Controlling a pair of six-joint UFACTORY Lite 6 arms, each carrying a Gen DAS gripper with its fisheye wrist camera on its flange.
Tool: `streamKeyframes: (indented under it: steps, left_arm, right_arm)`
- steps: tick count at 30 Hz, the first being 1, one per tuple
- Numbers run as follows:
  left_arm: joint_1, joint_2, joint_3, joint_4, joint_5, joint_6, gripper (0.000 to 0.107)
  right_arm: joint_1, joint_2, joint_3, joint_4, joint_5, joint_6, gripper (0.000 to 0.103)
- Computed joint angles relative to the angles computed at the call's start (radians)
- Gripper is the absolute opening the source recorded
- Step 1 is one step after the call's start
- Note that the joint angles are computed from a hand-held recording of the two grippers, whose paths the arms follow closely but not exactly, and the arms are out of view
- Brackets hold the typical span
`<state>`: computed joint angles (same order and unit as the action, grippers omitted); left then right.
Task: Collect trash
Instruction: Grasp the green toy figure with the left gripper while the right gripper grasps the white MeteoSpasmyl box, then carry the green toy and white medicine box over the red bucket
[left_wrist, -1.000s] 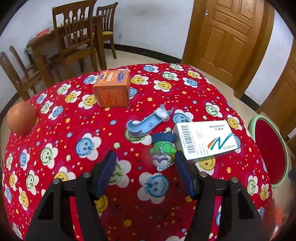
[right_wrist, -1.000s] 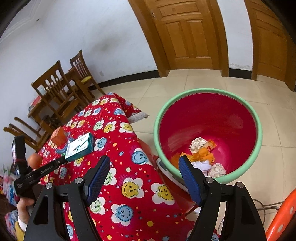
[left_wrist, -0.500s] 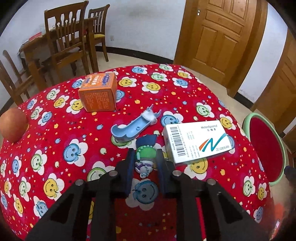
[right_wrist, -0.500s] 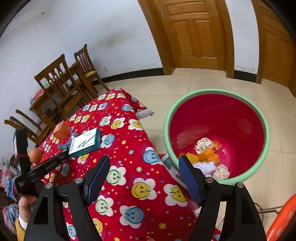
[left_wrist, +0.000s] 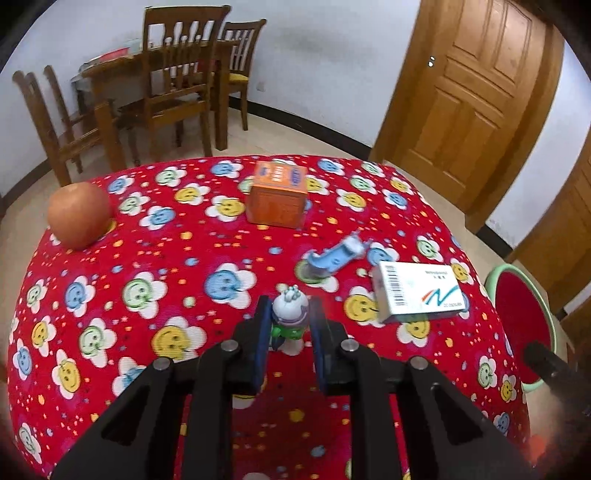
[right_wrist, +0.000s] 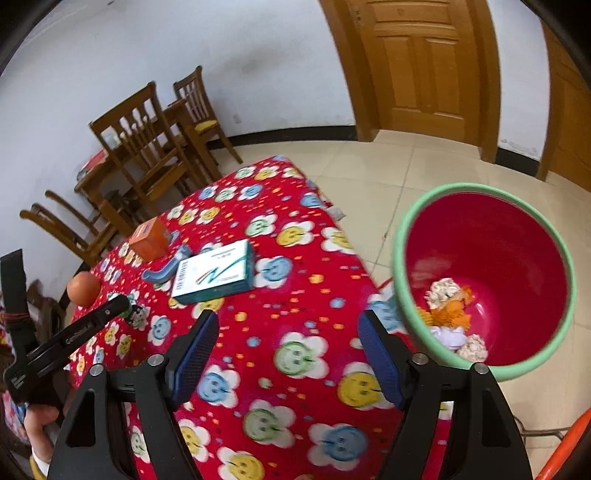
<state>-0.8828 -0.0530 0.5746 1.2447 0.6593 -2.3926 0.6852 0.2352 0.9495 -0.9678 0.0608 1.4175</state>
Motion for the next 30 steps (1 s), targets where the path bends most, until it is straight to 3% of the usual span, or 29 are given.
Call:
streamKeyframes:
  steps: [3, 8, 13, 18, 19, 20, 30]
  left_arm:
    - [0.015, -0.026, -0.035, 0.029, -0.013, -0.036, 0.020]
    - [0.026, -0.079, -0.101, 0.065, -0.029, -0.091, 0.020]
    - [0.032, -0.114, -0.146, 0.064, -0.012, -0.120, 0.020]
    - [0.055, -0.152, -0.186, 0.083, -0.035, -0.154, 0.020]
    - [0.059, -0.156, -0.190, 0.088, -0.038, -0.158, 0.020]
    - [0.061, -0.160, -0.194, 0.090, -0.040, -0.163, 0.020]
    - [0.072, -0.170, -0.207, 0.104, -0.054, -0.179, 0.020]
  right_arm:
    - [0.039, 0.079, 0.076, 0.001, 0.020, 0.008, 0.088]
    - [0.086, 0.244, 0.239, 0.263, 0.056, -0.236, 0.090]
    - [0.138, 0.396, 0.416, 0.211, 0.150, -0.192, 0.091]
    - [0.162, 0.531, 0.585, 0.336, 0.224, -0.326, 0.092]
    - [0.168, 0.554, 0.615, 0.316, 0.241, -0.310, 0.101]
    - [0.173, 0.569, 0.634, 0.305, 0.251, -0.304, 0.103]
    - [0.194, 0.722, 0.854, 0.291, 0.393, -0.331, 0.103]
